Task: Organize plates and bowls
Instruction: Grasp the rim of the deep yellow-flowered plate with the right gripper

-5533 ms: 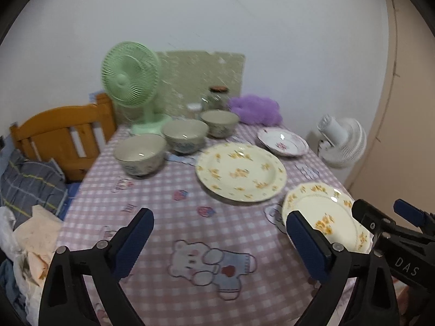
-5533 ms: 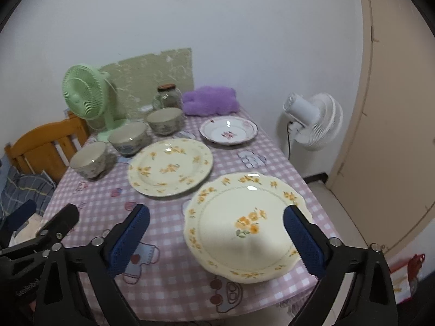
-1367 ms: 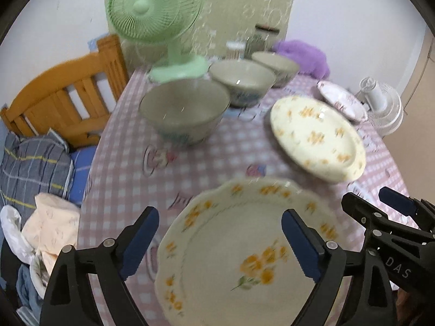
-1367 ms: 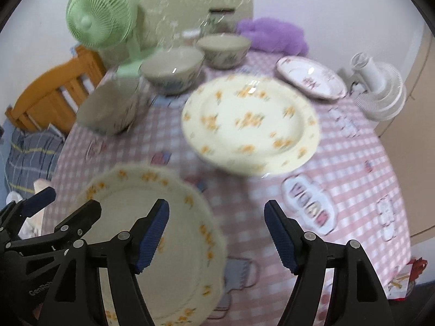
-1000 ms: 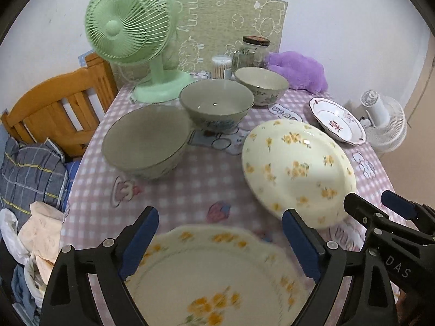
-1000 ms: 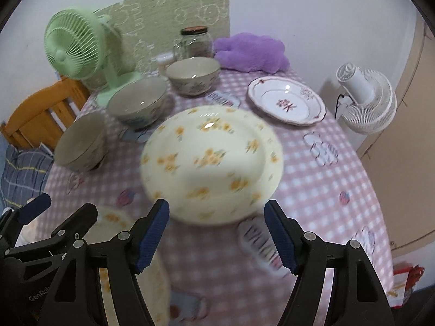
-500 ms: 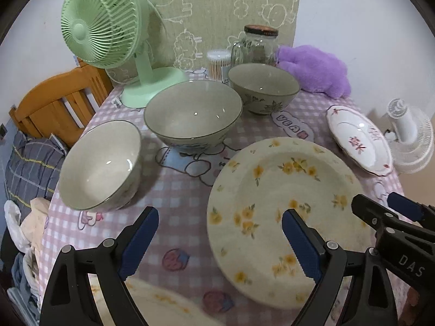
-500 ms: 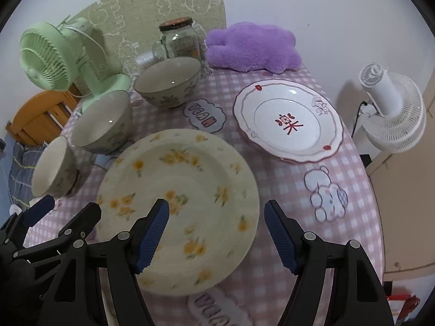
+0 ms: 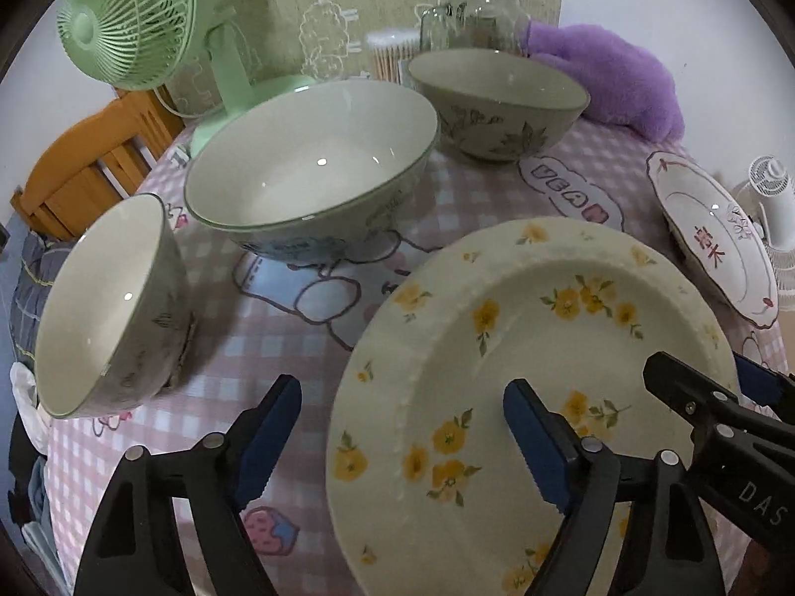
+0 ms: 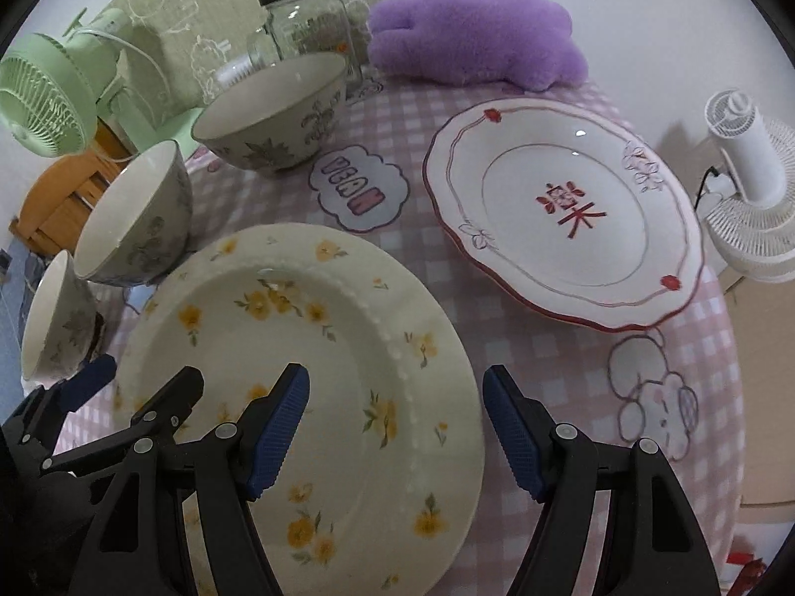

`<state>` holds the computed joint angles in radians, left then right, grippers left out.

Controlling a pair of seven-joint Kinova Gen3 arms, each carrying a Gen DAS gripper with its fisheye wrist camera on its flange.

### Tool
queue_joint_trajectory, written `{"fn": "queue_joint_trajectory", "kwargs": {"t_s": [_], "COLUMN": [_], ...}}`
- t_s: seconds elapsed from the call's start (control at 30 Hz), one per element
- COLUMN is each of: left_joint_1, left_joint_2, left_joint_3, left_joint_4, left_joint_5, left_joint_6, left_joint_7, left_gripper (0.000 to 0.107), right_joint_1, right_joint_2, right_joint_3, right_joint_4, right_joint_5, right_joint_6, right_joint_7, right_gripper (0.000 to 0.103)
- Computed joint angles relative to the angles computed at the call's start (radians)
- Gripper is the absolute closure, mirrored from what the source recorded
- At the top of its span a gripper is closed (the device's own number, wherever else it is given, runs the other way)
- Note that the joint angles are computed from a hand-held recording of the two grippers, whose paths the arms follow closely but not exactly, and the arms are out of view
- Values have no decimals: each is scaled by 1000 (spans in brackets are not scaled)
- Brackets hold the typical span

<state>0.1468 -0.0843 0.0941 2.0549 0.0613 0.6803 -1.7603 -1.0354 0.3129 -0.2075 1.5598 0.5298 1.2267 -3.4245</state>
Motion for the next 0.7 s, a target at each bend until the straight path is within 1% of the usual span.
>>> {"fn": "queue_joint_trajectory", "kwargs": {"t_s": [0.03, 0.1, 0.17, 0.23, 0.27, 0.33, 0.47, 0.7], "left_joint_1": [1, 3, 3, 5, 14, 9, 12, 27], "left_joint_2": [-3, -2, -3, -6, -10, -14, -25, -81], "left_joint_3": [-3, -4, -5, -5, -14, 2, 0, -11], "left_joint_4": [6, 8, 9, 12, 11, 12, 8, 28], "left_joint_5": [11, 22, 30, 42, 57, 43, 50, 90], "left_joint_6": [-9, -13, -14, -14, -6, -9, 27, 116], "left_joint_7": [-6, -16, -19, -26, -41, -26, -25, -103], "left_gripper": [23, 23, 24, 27, 33, 32, 32, 32], "right_joint_1": [7, 22, 27, 24, 22, 20, 8, -28], "right_joint_2": [-2, -1, 1, 3, 1, 0, 1, -28], "right_joint_3": [0, -1, 2, 4, 4, 4, -1, -30], "right_joint_4": [8, 15, 15, 14, 14, 14, 0, 18], "right_joint_5": [-2, -18, -28, -25, -25, -29, -43, -80], "right_joint_6": [-14, -36, -42, -41, -40, -33, 2, 42], "right_joint_7": [5, 19, 24, 24, 23, 20, 12, -57], "right_gripper": [29, 38, 40, 41, 41, 42, 43, 43]}}
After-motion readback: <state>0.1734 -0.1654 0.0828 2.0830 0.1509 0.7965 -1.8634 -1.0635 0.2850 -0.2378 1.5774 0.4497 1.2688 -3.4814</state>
